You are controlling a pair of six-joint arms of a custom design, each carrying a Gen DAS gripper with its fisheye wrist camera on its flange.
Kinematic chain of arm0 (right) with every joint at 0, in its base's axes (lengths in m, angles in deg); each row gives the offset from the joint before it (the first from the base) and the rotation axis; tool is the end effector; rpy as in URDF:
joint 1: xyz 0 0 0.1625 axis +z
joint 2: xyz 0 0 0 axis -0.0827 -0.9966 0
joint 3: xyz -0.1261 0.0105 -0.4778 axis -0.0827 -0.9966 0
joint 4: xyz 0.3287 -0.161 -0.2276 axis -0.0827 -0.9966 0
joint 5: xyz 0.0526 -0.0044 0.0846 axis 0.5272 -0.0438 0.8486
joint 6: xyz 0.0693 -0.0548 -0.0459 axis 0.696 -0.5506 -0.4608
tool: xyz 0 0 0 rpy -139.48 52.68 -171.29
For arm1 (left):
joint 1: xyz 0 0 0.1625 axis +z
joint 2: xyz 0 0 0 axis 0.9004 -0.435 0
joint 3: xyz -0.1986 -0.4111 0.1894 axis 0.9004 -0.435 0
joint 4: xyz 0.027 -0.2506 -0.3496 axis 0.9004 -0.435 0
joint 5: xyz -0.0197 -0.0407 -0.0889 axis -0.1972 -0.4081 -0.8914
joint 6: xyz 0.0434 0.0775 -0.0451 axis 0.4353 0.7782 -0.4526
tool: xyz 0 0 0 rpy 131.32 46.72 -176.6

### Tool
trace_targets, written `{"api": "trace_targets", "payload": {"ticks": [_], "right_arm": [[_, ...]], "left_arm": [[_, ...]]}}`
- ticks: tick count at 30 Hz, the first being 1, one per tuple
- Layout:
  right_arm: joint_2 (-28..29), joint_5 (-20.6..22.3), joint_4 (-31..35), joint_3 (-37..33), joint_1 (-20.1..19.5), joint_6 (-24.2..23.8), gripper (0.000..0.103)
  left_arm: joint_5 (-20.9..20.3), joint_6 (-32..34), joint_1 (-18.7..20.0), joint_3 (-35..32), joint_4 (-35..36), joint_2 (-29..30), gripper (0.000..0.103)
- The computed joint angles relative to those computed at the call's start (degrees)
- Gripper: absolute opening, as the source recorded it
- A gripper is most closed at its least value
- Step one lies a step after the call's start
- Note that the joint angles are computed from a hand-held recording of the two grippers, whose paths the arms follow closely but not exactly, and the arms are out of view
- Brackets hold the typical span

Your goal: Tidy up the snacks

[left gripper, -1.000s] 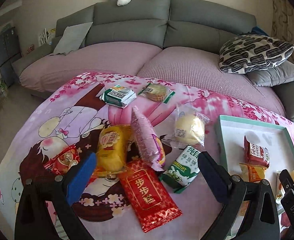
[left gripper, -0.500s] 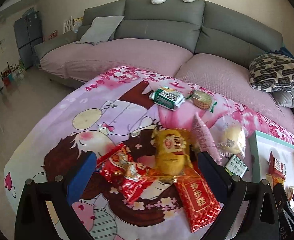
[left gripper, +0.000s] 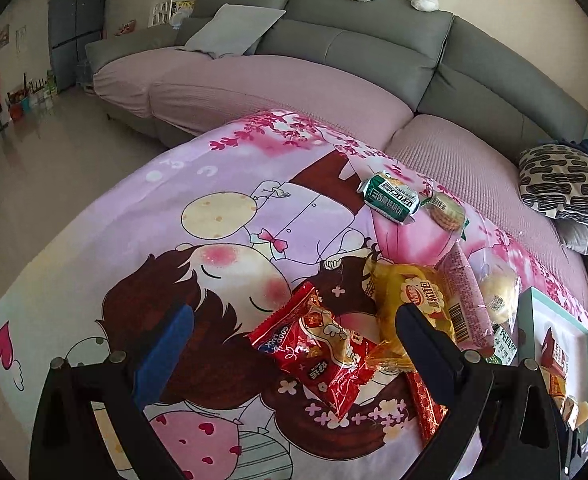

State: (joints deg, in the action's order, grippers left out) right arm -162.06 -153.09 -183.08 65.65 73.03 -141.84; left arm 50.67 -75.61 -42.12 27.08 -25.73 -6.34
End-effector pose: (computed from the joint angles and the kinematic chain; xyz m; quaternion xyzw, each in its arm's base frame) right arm -0.0399 -0.4486 0.3341 0.3084 -0.8828 0.2516 0.2494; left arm -0.3940 -0.3905 -0.1173 -0.2061 0.7836 -0.4538 0.3709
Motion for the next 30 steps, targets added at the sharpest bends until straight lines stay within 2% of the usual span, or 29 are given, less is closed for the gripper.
{"api": "trace_targets", "payload": {"ticks": [3,8,15,22,30], "right_arm": [[1.2,-1.8,0.0,0.6,0.7,-0.7,0.103],[3.0,-4.9,0.6,0.8,1.5,-0.6,0.103],[4.5,-6.6,0.5,1.0,1.8,-0.8,0.103],[5.6,-7.6,0.6,1.2,2.2,-1.9,0.101],[4.8,-7.1,3.7,1.3,2.4,-3.6,0.086]], "left_arm": [[-0.7,3.0,0.6,2.3,-6.5,-0.4,0.101],[-1.8,4.3,1.9,3.1,-10.1,-0.2,0.101],[-2.5,7.5,3.9,5.2,-20.2,0.9,0.101],[-2.0,7.1,4.7,4.8,-19.1,1.5,0.101],[-4.9,9.0,5.2,4.8,-20.1,0.9,0.101]]}}
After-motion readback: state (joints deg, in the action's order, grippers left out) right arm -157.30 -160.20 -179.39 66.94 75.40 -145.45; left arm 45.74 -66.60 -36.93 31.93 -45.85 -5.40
